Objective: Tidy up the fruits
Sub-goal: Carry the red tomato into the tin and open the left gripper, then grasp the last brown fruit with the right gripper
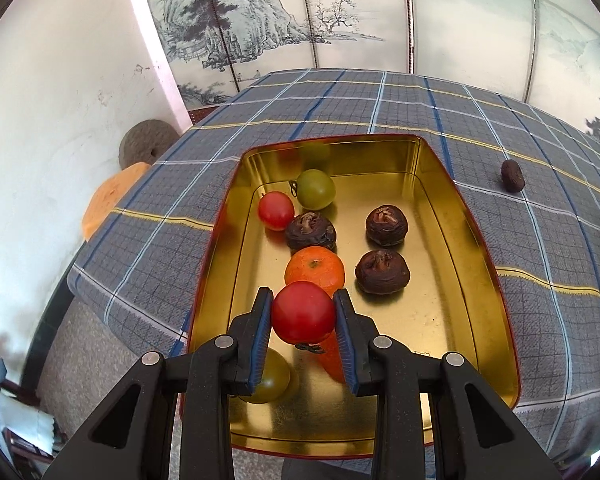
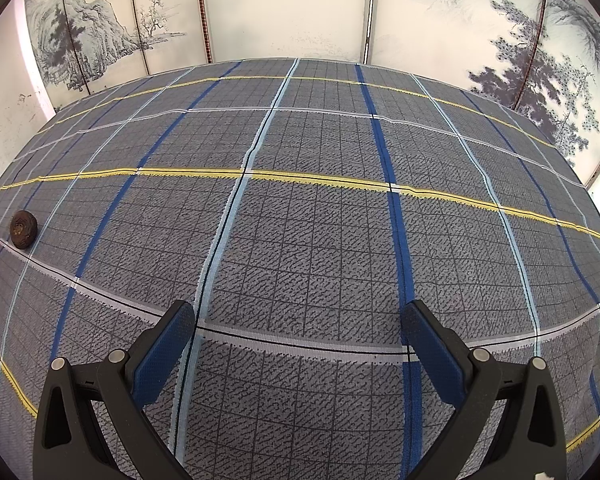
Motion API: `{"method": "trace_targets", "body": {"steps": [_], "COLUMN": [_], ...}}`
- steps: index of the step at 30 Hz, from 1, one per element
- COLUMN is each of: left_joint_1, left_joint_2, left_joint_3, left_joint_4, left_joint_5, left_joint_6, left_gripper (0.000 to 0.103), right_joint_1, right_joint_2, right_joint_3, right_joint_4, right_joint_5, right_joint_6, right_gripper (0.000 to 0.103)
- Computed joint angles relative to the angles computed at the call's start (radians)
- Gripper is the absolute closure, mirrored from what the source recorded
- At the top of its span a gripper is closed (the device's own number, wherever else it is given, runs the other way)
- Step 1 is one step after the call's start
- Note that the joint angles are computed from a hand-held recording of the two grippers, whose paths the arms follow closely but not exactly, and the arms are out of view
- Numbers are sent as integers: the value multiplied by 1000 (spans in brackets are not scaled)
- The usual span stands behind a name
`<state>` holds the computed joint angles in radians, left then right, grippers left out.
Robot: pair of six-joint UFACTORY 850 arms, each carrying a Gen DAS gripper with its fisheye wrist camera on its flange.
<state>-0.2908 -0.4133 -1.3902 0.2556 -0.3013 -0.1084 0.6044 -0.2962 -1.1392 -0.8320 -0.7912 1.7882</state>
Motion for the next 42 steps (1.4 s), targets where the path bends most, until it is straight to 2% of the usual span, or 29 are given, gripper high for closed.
{"method": "trace_targets", "body": {"steps": [2,7,11,14,21,23,28,30,34,36,39,40,42], "left_joint_1": [3,23,50,61,73,73,69,68,68,70,72,74,76], "left_joint_2": [-2,-8,0,7,43,57,92,104,119,127,130,131,132], "left_joint_3": [-2,-13,-12,-8,34,50,88,98,107,113,115,115,115], "left_joint_4": [-18,-175,-417,-538,-658,-676,-749,-773,-800,-829,-825,-826,-824], "left_joint_5": [-2,-11,-6,-3,18,14,12,12,3,0,-4,-5,-8], "left_joint_6": [15,136,348,447,558,578,670,699,728,755,755,756,756], "left_gripper": [71,68,62,56,53,48,45,44,42,41,41,41,41], "right_joint_1": [0,1,0,2,6,6,44,54,58,56,55,50,41], "right_joint_2": [0,-1,0,-2,-4,-5,-14,-59,-211,-281,-352,-368,-397], "right_joint_3": [0,-1,0,-4,-8,-12,-49,-122,-346,-447,-542,-563,-600], "right_joint_4": [0,0,0,3,8,7,-238,-262,-74,2,26,33,71], "right_joint_5": [0,-1,0,-8,-15,12,234,289,329,321,309,314,296], "right_joint_6": [0,0,0,8,14,-6,106,41,-311,-450,-523,-535,-569], "right_gripper": [0,0,0,0,0,0,0,0,0,0,2,6,30]}}
